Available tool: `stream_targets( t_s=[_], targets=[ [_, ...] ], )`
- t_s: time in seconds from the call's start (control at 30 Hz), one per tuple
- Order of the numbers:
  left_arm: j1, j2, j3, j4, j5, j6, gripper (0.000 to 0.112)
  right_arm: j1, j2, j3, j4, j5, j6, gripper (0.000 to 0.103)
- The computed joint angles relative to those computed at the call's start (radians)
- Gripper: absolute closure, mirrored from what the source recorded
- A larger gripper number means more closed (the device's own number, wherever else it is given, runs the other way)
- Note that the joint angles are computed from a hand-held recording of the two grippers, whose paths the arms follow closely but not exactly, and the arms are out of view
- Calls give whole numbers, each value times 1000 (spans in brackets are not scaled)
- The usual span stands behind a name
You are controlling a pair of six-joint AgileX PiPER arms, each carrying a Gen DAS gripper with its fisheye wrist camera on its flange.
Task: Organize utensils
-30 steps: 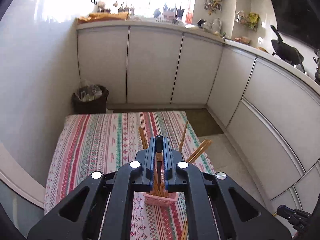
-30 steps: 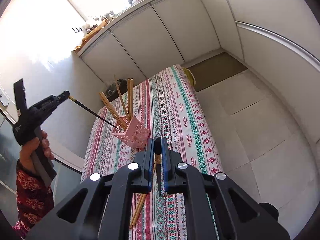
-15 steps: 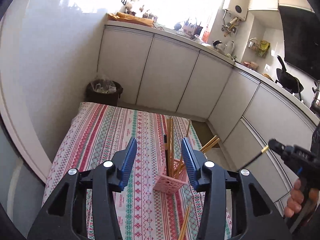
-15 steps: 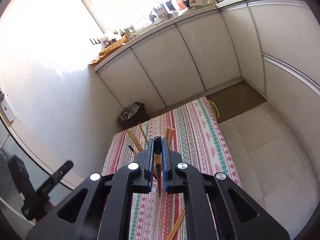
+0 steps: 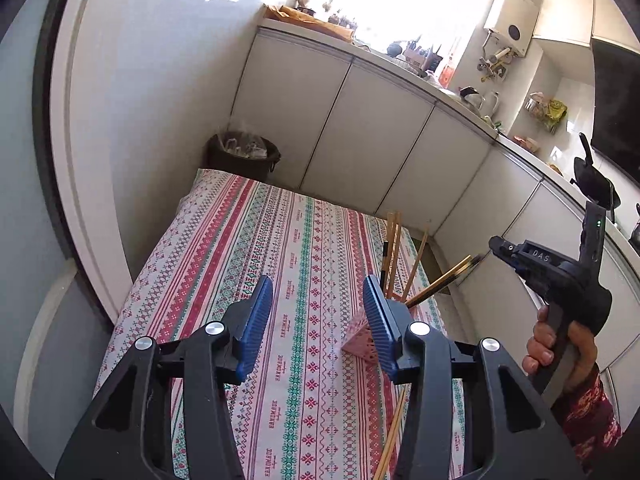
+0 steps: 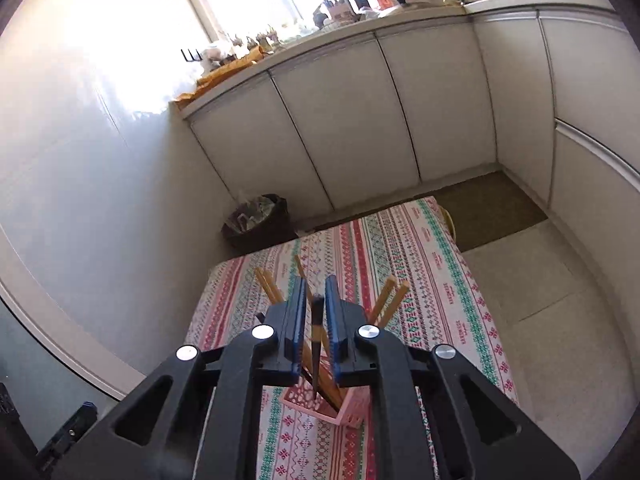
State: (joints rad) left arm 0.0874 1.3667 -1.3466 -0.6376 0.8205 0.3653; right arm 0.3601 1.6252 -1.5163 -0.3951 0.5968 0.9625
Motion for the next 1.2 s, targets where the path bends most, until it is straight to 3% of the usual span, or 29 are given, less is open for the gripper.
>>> stream_targets(
  t_s=[0.07,0.13,0.27,0.43,0.53,0.63,0.83,1.0,1.2],
  targets=[
    [-10,2,-7,9,-7,-3,61,22,-34,31,-87,0,58,73],
    [-29,-1,-7,25,-20,-18,50,54,-87,73,-206,22,147,51],
    [-107,9,-18,75,-24,-59,48,77,-185,154,-250,57,151,50],
    [-256,61,-50,237,-3,-184,38,101,-328,353,-287,95,233,36],
    [-325,109,-62,302,24,-235,29,93,-395,479,-232,112,239,23],
    [-407,177,-83,385,59,-299,21,66,-439,594,-124,110,176,17],
    [-531,337,-138,482,146,-392,17,91,-482,789,-64,147,176,14],
    [-608,464,-203,543,263,-431,17,91,-527,912,49,105,132,14],
    [-625,513,-207,531,282,-464,17,87,-556,989,173,51,91,14]
  ],
)
